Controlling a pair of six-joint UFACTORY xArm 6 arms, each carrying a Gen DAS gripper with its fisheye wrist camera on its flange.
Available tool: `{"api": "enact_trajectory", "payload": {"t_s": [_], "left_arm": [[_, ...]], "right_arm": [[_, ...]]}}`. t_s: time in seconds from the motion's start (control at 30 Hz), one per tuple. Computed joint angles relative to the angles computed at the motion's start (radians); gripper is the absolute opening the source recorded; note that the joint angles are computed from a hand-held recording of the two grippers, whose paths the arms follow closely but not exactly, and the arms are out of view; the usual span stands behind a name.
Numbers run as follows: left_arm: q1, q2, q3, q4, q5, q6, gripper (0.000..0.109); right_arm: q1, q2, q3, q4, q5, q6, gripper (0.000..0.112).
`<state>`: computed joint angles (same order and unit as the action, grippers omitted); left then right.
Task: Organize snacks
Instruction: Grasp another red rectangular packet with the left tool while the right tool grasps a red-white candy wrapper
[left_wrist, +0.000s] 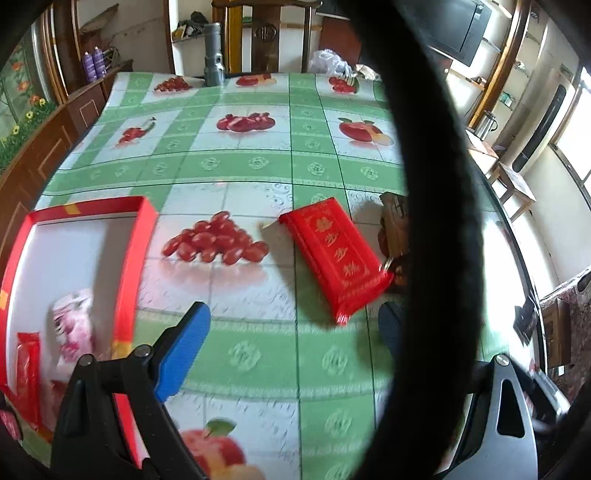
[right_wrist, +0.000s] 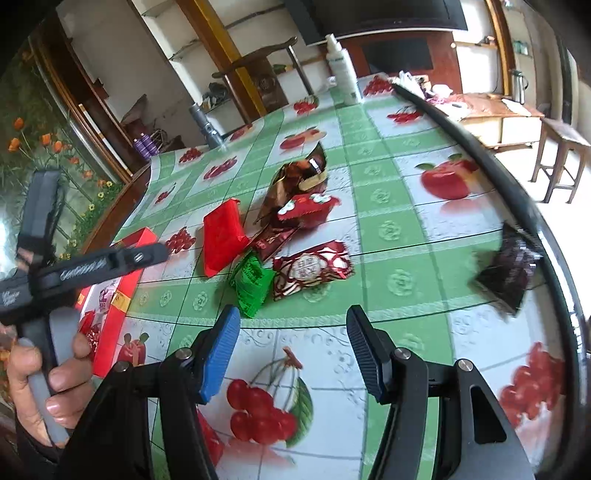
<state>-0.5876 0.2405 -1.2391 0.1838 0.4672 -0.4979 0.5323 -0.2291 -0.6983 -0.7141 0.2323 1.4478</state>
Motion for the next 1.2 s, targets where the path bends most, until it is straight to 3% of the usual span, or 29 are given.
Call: {"api": "enact_trajectory", "payload": {"t_s": [0.23, 0.37, 0.5, 0.63, 0.73, 0.97, 1.07, 1.2], "left_arm": [[0.000, 0.164, -0.201, -0.086, 0.058, 0.040, 0.092], [0.001, 0.273, -0.343, -0.094, 0.124, 0.042, 0.092], [-0.003, 0.342, -0.425, -0.038, 0.184, 0.032, 0.092], [-0.008, 0.314, -0.364, 0.071, 0.147, 0.028, 0.092], [0.002, 0.260, -0.273, 0.071, 0.087, 0.061, 0.090], [0.011, 0.145, -0.101, 0.041, -0.002, 0.146, 0.059], [0.016, 0.118, -0.059, 0.050, -0.022, 0.138, 0.056], [0.025, 0.076, -0.005, 0.053, -0.037, 0.120, 0.050]], "right_arm": [[-0.036, 0.073, -0.033, 0.104, -0.059, -0.071, 0.060], [-0.047, 0.112, -0.063, 0.144, -0.049, -0.089, 0.059], [-0.048, 0.157, -0.130, 0.097, 0.034, -0.068, 0.050], [-0.042, 0.179, -0.180, 0.062, 0.134, -0.090, 0.042], [-0.046, 0.178, -0.183, 0.057, 0.143, -0.094, 0.041], [-0.039, 0.194, -0.212, 0.031, 0.192, -0.102, 0.041], [-0.035, 0.194, -0.209, 0.042, 0.181, -0.125, 0.025], [-0.025, 0.156, -0.167, 0.025, 0.146, -0.100, 0.025]]}}
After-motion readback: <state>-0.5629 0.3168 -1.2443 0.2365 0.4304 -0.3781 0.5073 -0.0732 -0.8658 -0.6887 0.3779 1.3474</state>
